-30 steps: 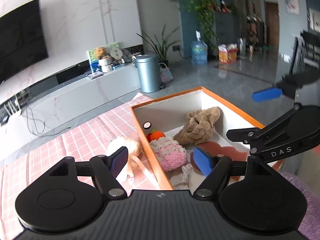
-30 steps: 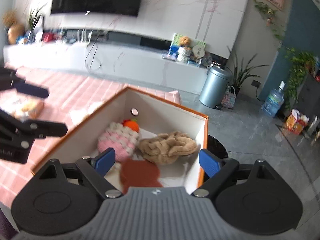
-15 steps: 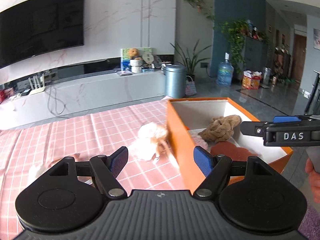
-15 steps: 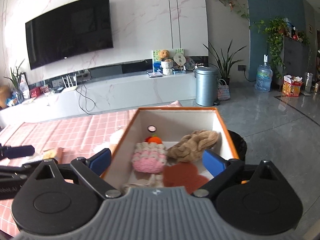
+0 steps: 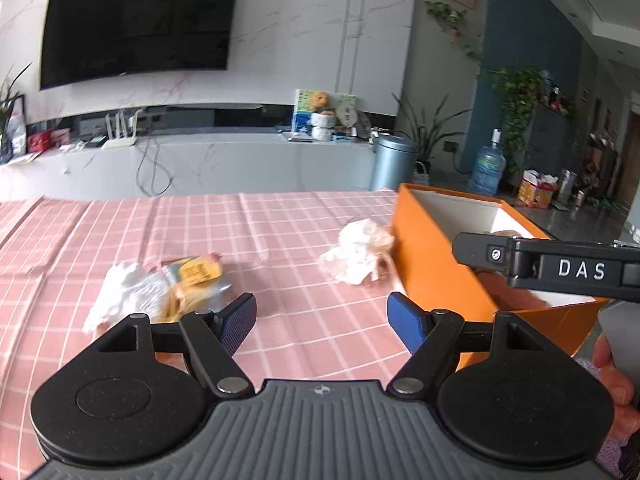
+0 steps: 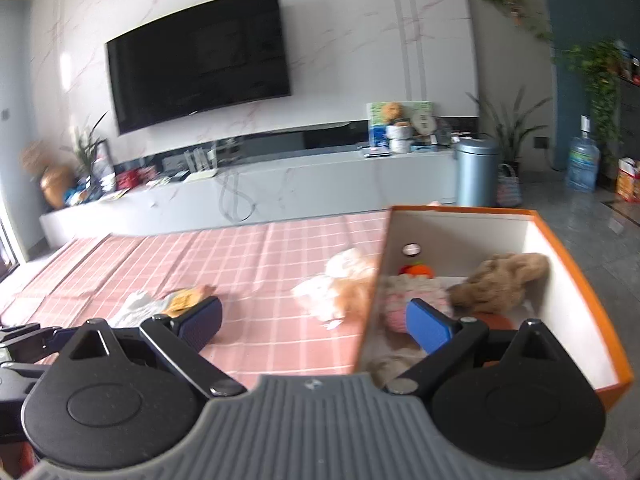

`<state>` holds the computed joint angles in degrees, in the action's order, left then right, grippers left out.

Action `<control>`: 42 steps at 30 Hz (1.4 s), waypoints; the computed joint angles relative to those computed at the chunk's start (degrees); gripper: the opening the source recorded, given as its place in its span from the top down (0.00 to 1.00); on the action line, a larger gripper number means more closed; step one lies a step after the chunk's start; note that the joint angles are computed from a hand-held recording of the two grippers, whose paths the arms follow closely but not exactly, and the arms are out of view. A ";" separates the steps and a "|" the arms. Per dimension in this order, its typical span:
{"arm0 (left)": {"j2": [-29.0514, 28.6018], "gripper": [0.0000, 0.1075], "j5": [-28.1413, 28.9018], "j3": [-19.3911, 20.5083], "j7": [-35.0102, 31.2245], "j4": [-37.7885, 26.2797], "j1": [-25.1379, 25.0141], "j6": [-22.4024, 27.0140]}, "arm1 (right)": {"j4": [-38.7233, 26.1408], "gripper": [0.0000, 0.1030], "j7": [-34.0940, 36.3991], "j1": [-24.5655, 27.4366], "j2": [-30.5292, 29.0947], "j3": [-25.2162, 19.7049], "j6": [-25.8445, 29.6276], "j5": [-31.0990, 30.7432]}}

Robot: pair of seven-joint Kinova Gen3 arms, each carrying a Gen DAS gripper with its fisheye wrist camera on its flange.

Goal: Organize soft objects
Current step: 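Move both grippers back over the white cloth and wipes pack on the table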

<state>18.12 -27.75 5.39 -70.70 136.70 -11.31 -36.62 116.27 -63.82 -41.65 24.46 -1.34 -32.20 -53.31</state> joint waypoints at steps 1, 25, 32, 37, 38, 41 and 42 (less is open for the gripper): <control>0.19 0.19 -0.50 -0.16 0.46 0.62 -0.83 -0.72 | -0.41 0.06 0.30 -0.27 0.41 -0.18 0.15 0.23; 6.96 0.19 -5.57 -0.60 9.47 -2.71 -11.90 0.52 | -17.18 0.06 6.50 -9.45 12.17 12.74 18.57 -0.90; 9.10 0.18 -4.06 0.48 10.87 -8.53 -13.32 5.54 | -25.47 0.07 3.94 -11.06 17.50 18.86 26.83 1.67; 11.34 0.16 -5.62 2.22 9.74 -15.59 -13.95 12.68 | -34.05 0.07 0.81 -11.73 22.35 23.63 34.67 4.47; 11.99 0.15 -5.91 2.94 9.45 -16.98 -14.50 13.91 | -35.84 0.07 0.21 -11.47 23.28 23.87 35.80 5.30; 14.48 0.11 -9.76 8.74 10.33 -21.85 -18.82 20.14 | -41.59 0.07 -2.39 -11.11 26.35 25.59 40.25 7.55; 15.26 0.11 -9.89 9.46 9.74 -23.03 -19.22 21.37 | -43.58 0.07 -3.37 -10.67 27.32 25.74 41.79 8.17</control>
<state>33.38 -37.63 14.86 -60.96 113.67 -30.53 -15.24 72.69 -67.19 -52.31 51.78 24.40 9.59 -45.14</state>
